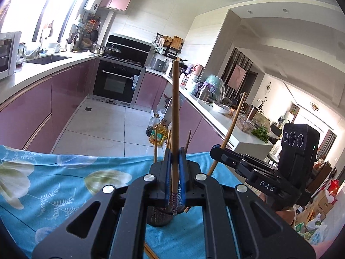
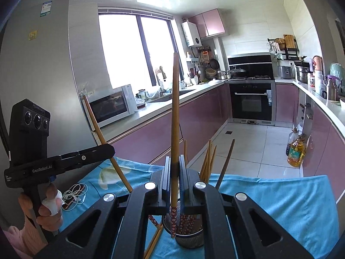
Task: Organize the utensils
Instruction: 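Lower the chopstick into the mesh cup and open the right tool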
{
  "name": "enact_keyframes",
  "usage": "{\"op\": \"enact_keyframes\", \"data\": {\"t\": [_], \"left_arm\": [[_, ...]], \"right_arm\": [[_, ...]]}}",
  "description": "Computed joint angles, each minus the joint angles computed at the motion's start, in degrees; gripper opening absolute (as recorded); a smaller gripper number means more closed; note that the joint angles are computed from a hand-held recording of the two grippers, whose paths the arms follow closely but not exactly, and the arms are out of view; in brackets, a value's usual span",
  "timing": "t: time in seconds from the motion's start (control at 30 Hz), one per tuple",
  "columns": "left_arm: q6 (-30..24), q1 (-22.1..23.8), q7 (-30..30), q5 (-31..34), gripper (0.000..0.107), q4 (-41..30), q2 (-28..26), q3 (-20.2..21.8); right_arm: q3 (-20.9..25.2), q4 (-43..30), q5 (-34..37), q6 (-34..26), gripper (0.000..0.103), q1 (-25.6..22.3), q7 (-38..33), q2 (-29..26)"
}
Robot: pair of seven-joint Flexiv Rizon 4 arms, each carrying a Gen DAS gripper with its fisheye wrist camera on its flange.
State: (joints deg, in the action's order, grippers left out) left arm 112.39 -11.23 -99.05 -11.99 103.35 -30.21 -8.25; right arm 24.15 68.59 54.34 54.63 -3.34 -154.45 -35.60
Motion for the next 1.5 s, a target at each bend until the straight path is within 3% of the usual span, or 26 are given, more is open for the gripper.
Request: {"op": "enact_keyframes", "data": {"t": [0.27, 0.43, 0.67, 0.97, 1.5], "left_arm": [[-5.0, -5.8, 3.5, -4.7, 0.008, -3.8, -1.7, 5.9], [-8.5, -11.3, 5.2, -7.6, 0.008, -6.1, -3.4, 12.4], [-13.0, -13.4, 5.7, -6.8, 0.008, -8.1, -4.8, 15.7], [-18.9, -13.7, 3.5, -2.3, 0.008, -10.9, -6.1, 17.3], [-26.0, -9.9, -0.8, 4.2, 0.008, -17.5, -9.3, 14.7]], "right_arm": [[-0.8, -0.9, -2.6, 2.0, 0.006, 2.0, 3.0, -1.9], [-0.9, -1.2, -5.4, 3.1, 0.006, 3.0, 5.3, -3.1], [-0.5, -1.1, -9.0, 2.9, 0.006, 3.3, 8.2, -4.4], [-1.0, -1.1, -13.5, 1.8, 0.006, 4.1, 11.8, -5.7], [-1.2, -2.9, -19.4, 2.2, 0.008, 5.2, 17.9, -8.5]]}}
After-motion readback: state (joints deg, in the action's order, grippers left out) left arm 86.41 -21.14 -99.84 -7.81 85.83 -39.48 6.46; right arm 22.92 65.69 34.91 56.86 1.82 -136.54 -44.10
